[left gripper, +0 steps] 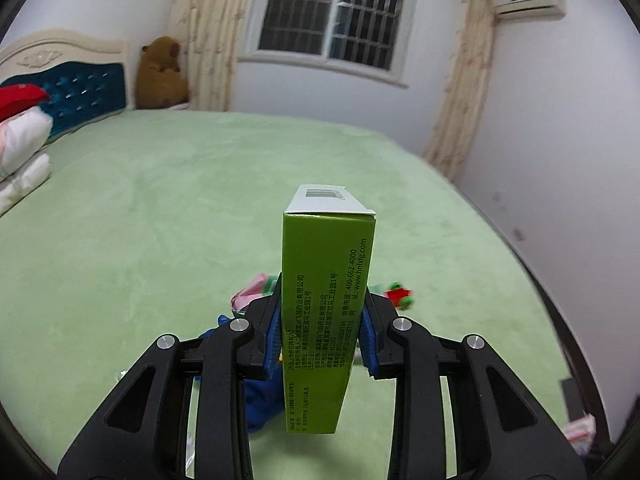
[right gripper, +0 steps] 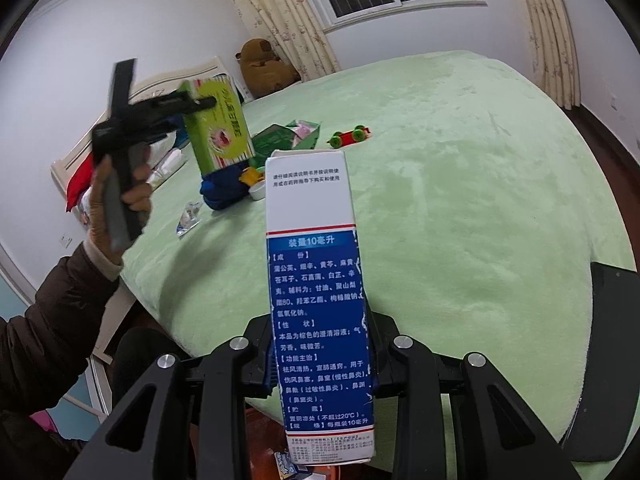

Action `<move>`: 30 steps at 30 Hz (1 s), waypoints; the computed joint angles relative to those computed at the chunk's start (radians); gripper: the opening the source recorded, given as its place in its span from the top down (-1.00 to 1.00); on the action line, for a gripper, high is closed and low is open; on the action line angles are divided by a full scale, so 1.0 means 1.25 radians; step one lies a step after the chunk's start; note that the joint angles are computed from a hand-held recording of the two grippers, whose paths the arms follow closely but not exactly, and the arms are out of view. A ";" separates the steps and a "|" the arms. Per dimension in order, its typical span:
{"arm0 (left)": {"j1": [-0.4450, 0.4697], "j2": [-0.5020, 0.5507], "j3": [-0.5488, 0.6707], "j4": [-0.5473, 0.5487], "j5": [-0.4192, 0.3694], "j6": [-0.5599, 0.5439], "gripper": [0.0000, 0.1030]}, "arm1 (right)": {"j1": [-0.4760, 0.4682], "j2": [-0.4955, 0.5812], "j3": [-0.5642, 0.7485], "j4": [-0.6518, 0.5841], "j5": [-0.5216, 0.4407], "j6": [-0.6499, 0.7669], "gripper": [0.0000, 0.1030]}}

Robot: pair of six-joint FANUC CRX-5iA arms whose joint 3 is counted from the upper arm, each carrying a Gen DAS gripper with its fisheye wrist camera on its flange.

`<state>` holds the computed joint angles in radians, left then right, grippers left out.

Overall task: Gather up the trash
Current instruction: 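Lower both held medicine boxes over the orange bin and open both tools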

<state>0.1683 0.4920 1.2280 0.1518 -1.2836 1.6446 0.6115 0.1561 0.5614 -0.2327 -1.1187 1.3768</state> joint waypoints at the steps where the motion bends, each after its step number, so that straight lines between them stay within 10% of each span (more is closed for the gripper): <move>1: 0.004 -0.039 -0.063 0.021 0.032 -0.019 0.42 | 0.003 0.001 0.002 0.003 -0.001 -0.001 0.39; 12: 0.010 -0.266 -0.378 0.127 0.110 -0.127 0.41 | 0.046 -0.011 0.000 0.041 -0.004 -0.025 0.39; 30: 0.060 -0.549 -0.769 0.203 0.041 -0.262 0.41 | 0.116 -0.072 -0.071 0.028 -0.068 -0.030 0.39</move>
<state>0.2431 -0.1942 0.2669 0.4060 -1.2325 1.3175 0.7562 0.0659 0.4729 -0.1973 -1.2038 1.3389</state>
